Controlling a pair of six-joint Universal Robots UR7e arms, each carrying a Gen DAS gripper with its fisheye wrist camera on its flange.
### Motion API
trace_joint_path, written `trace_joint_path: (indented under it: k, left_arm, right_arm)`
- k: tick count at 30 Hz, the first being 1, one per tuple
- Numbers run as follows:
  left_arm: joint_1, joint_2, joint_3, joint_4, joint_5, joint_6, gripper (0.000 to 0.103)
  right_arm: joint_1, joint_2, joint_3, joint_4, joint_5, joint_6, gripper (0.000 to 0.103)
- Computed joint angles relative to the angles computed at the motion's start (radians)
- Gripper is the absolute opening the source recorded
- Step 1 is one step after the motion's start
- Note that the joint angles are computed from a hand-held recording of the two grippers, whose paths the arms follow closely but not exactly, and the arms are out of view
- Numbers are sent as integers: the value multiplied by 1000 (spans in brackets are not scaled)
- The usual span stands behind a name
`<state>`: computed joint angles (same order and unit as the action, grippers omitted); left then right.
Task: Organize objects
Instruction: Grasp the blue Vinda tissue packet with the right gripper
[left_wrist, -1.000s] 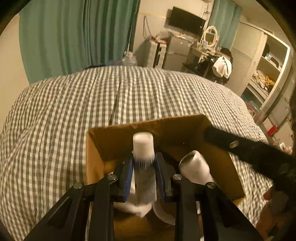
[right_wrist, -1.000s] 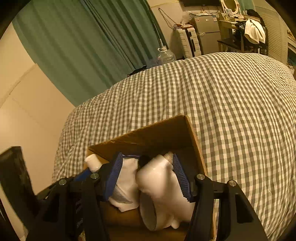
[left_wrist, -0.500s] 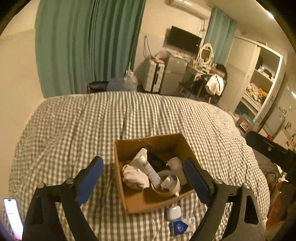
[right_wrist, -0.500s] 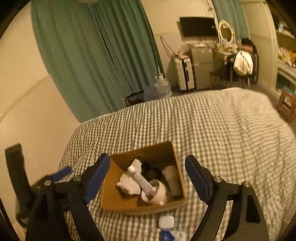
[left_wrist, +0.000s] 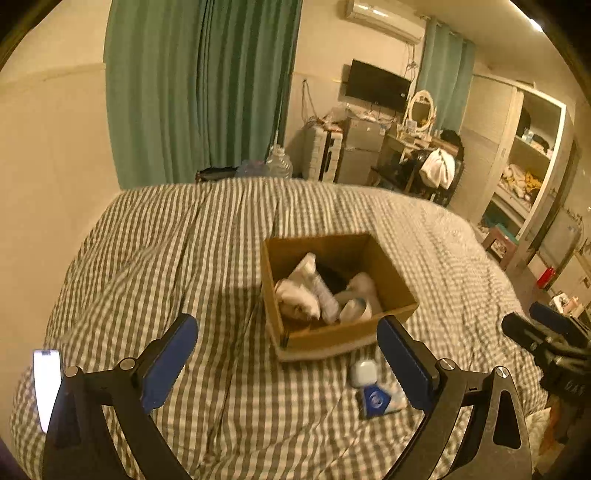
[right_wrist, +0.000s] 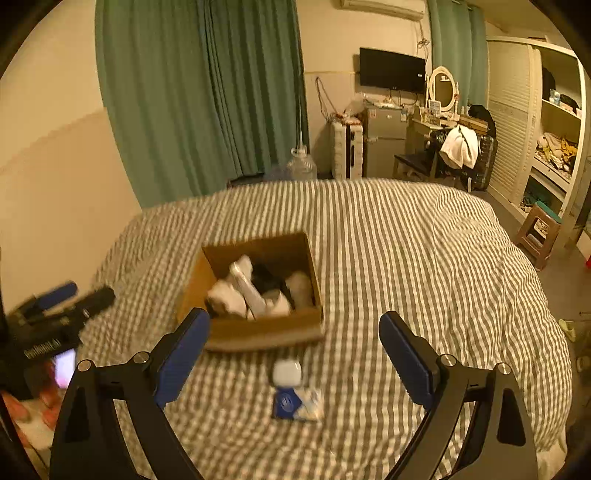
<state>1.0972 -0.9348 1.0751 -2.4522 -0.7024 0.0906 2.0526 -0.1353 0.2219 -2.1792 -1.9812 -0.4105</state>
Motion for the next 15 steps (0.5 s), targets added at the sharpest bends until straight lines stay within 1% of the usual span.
trace_joint_path:
  k: [2, 4, 7, 9, 11, 15]
  left_arm:
    - [14, -8, 42, -2, 11, -20, 100]
    - [28, -9, 76, -14, 31, -28, 100]
    - [48, 3, 101, -26, 48, -31, 100]
    - [66, 19, 113, -34, 54, -30, 100]
    - [85, 38, 120, -34, 59, -34, 100]
    - [112, 78, 106, -9, 57, -38, 100]
  right_arm:
    - [-6, -59, 154, -79, -30, -23, 93]
    - [-16, -75, 236, -122, -57, -54, 93]
    - [-37, -65, 286, -138, -76, -68, 93]
    - [-53, -47, 293, -122, -87, -57, 93]
    - [-70, -11, 265, -78, -103, -41, 93]
    - [-95, 80, 168, 12, -149, -27, 93]
